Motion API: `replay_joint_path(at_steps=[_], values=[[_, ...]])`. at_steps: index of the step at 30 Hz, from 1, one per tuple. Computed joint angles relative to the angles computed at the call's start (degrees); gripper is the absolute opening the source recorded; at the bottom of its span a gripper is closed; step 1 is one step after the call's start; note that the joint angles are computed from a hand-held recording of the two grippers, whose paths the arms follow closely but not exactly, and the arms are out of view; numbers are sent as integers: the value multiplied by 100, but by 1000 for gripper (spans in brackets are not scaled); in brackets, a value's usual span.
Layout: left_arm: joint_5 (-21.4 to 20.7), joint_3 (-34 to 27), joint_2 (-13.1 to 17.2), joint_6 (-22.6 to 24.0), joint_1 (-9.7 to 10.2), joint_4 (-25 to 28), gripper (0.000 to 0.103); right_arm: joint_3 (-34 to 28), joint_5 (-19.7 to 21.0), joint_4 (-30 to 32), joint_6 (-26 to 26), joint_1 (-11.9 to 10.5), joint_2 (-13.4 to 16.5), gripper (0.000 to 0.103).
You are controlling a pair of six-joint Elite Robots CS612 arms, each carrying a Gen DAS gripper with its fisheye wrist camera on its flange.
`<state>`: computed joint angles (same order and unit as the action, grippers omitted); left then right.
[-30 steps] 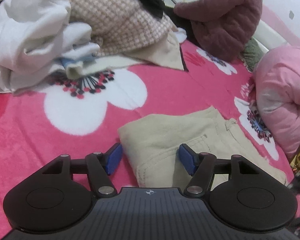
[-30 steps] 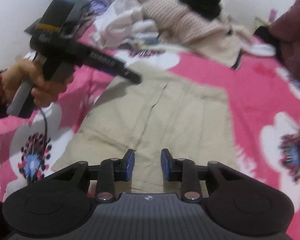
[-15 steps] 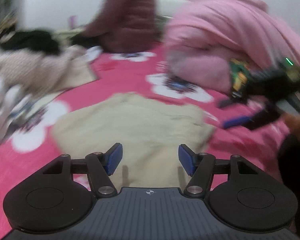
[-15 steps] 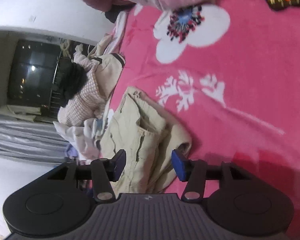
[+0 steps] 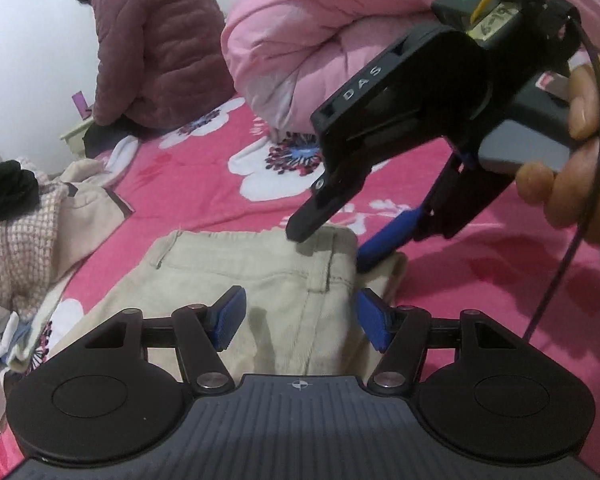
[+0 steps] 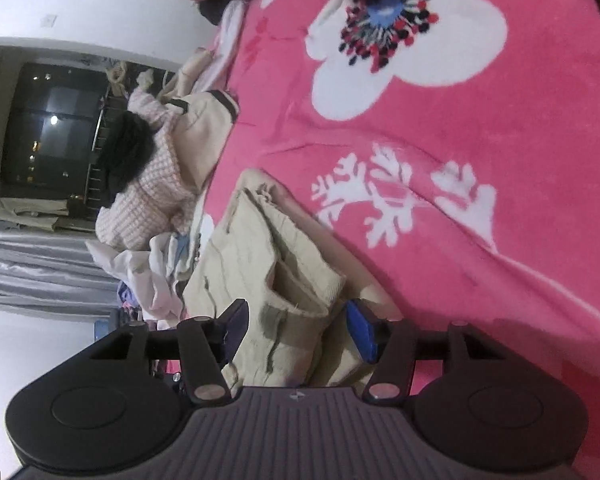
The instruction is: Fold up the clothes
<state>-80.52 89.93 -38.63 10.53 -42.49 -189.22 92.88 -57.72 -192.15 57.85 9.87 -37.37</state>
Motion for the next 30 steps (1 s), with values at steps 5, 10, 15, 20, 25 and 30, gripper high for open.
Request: replay_joint_path(at_steps=[5, 10, 15, 20, 25, 30], values=[[14, -153, 80, -87, -13, 230, 62, -195, 207, -178, 276, -38, 200, 62], [253, -276, 163, -57, -59, 332, 62, -284, 424, -535, 245, -60, 317, 47], [518, -377, 203, -147, -107, 440, 61, -395, 801, -1113, 516, -115, 469, 40], [600, -350, 147, -871, -70, 345, 30, -490, 1097, -1873, 881, -183, 599, 41], [585, -71, -64, -1621, 28, -236, 20, -446, 853, -3124, 1860, -297, 715, 51], [669, 401, -345, -2477, 153, -1331, 19, -134, 621, -2708, 1257, -341, 491, 51]])
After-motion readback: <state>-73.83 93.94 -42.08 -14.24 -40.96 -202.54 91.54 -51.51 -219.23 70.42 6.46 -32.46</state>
